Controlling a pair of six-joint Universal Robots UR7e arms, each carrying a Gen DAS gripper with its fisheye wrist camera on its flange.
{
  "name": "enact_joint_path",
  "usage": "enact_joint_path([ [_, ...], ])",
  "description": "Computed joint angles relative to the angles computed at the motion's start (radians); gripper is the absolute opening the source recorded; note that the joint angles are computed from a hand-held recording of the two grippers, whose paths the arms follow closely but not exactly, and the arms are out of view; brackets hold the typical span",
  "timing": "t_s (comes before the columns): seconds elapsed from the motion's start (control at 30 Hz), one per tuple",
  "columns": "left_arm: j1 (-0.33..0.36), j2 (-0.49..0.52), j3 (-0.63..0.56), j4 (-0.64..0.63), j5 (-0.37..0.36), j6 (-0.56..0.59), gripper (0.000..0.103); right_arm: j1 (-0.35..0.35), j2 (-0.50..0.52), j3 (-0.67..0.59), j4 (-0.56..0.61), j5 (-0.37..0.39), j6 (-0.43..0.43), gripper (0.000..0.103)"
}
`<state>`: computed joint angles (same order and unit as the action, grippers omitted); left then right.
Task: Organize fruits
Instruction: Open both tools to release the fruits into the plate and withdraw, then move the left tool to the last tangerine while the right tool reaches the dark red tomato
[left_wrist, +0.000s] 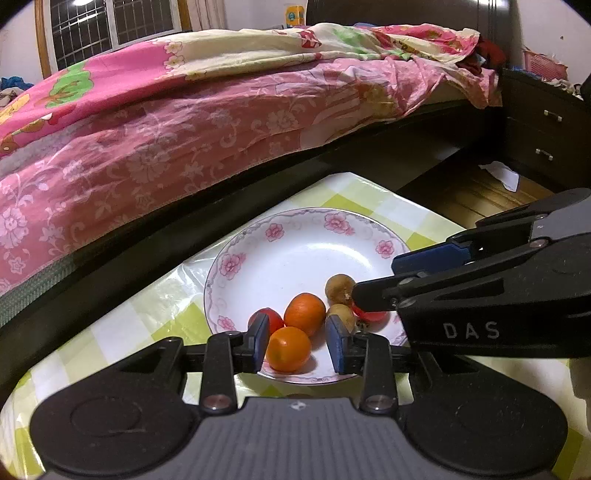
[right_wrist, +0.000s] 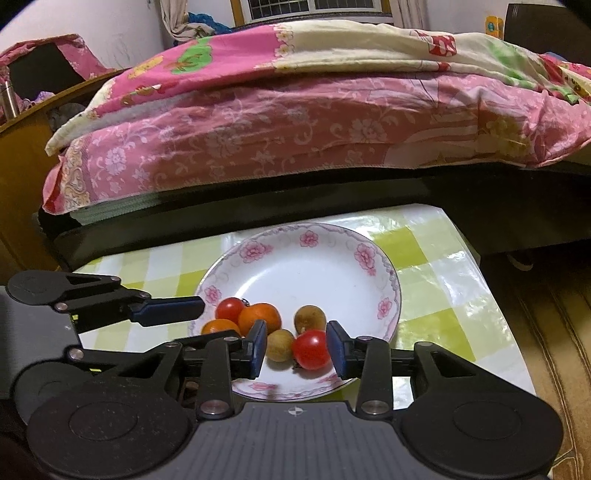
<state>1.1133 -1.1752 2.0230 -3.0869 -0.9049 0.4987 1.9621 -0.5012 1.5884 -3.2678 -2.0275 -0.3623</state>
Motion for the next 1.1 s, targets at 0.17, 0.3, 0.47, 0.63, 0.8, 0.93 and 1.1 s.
enact_joint_path([
  [0.17,-0.008,-0.015,0.012,0.0,0.009,-0.004,0.044,0.008,-0.005,0.01,-0.01,0.007,0.0,0.034],
  [0.3,-0.013,-0.029,0.022,0.004,0.021,-0.017,0.044,0.012,-0.009,0.02,-0.017,0.004,0.003,0.034],
  [0.47,-0.018,-0.05,0.04,0.007,0.037,-0.024,0.045,0.017,-0.016,0.035,-0.019,0.002,0.007,0.034],
  [0.63,-0.022,-0.067,0.056,0.012,0.048,-0.031,0.045,0.022,-0.019,0.047,-0.022,0.003,0.008,0.034],
  [0.8,-0.026,-0.086,0.071,0.016,0.059,-0.039,0.045,0.024,-0.023,0.057,-0.021,0.005,0.011,0.034],
  [0.93,-0.029,-0.102,0.085,0.026,0.07,-0.046,0.045,0.028,-0.025,0.064,-0.019,0.005,0.018,0.034],
  [1.1,-0.033,-0.127,0.109,0.042,0.088,-0.055,0.045,0.034,-0.029,0.078,-0.012,0.009,0.027,0.034],
])
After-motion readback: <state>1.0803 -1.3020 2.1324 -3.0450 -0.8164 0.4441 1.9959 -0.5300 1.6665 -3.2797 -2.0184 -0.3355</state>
